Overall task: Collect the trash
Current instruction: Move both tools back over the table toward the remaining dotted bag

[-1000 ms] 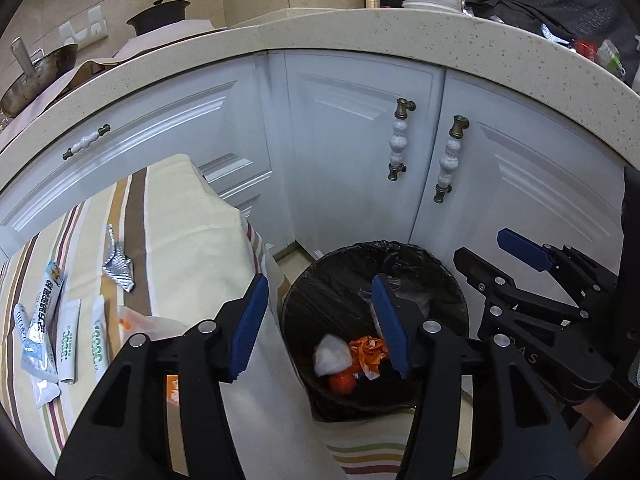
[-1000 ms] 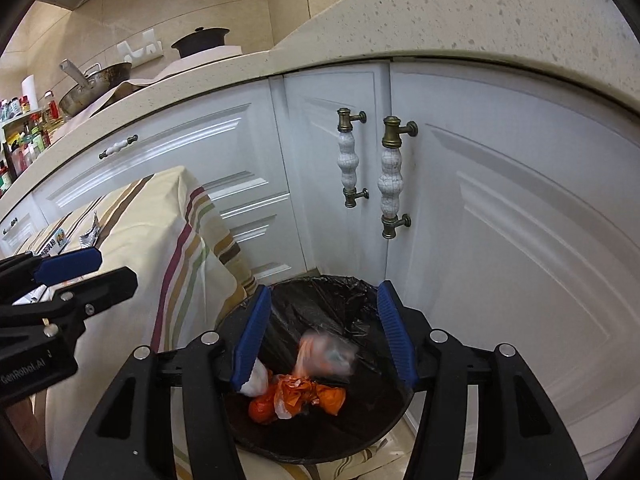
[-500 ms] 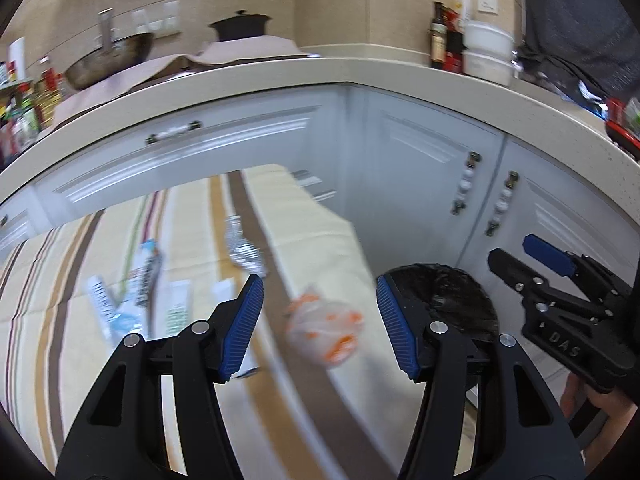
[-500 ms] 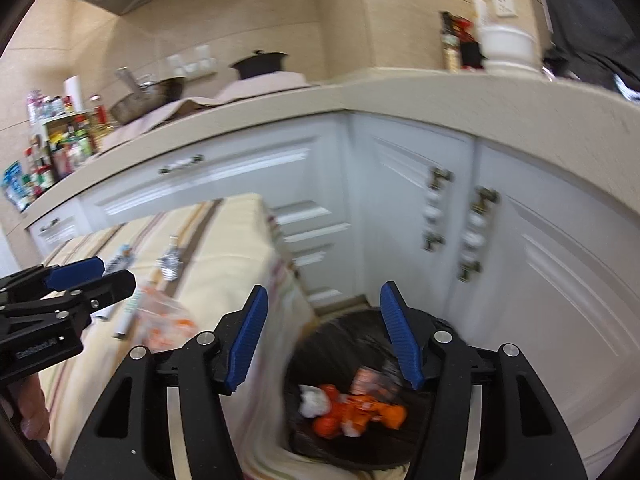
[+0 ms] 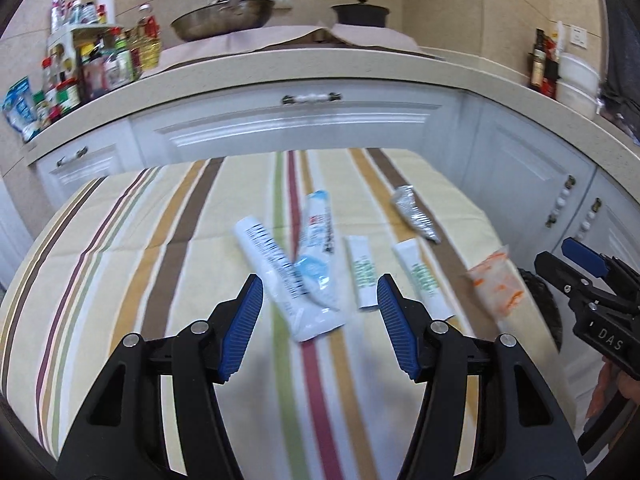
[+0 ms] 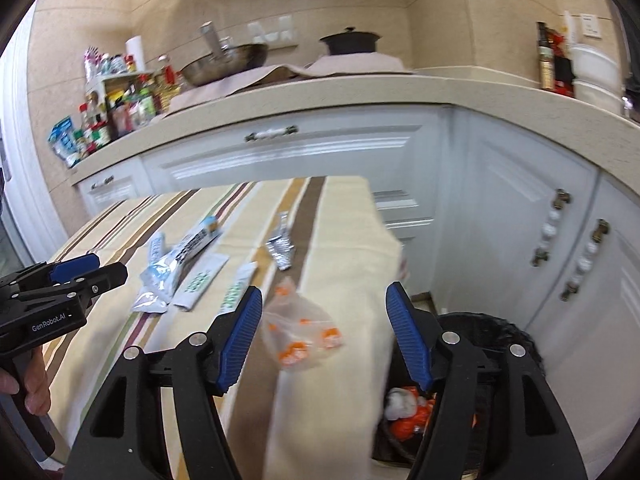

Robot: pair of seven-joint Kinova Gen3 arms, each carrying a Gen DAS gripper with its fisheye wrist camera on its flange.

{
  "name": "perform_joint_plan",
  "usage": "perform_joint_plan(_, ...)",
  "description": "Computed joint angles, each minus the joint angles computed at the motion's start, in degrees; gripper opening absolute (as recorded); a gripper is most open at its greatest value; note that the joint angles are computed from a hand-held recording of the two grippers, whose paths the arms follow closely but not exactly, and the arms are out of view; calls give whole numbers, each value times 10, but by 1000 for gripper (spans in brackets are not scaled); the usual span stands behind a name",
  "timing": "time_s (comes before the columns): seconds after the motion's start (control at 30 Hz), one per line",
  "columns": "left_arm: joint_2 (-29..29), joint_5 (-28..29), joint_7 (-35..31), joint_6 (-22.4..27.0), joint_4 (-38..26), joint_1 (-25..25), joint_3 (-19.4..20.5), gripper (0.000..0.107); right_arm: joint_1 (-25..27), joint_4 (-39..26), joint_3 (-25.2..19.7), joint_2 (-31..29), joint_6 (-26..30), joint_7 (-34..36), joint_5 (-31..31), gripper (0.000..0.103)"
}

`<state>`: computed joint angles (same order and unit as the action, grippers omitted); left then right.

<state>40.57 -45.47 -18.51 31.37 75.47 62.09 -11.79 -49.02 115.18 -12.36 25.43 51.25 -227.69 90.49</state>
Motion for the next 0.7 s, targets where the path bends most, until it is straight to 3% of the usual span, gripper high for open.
perform_joint_plan(0.17, -9, 2, 16, -2, 27, -9, -6, 58, 11, -39, 7, 16, -38, 62, -25, 63)
perform_joint_plan(0.37, -14, 3, 29, -15, 44, -22, -3, 62, 22, -85, 31, 31, -93, 169, -107, 63)
perform_joint_plan(0.6, -9, 20, 9, -29, 41, -35, 6, 64, 19, -103, 66, 35, -138, 242, -178, 63)
perform_joint_plan(0.7, -2, 36, -7, -29, 30, -42, 11, 64, 16, -106, 80, 35, -160, 268, -198, 53)
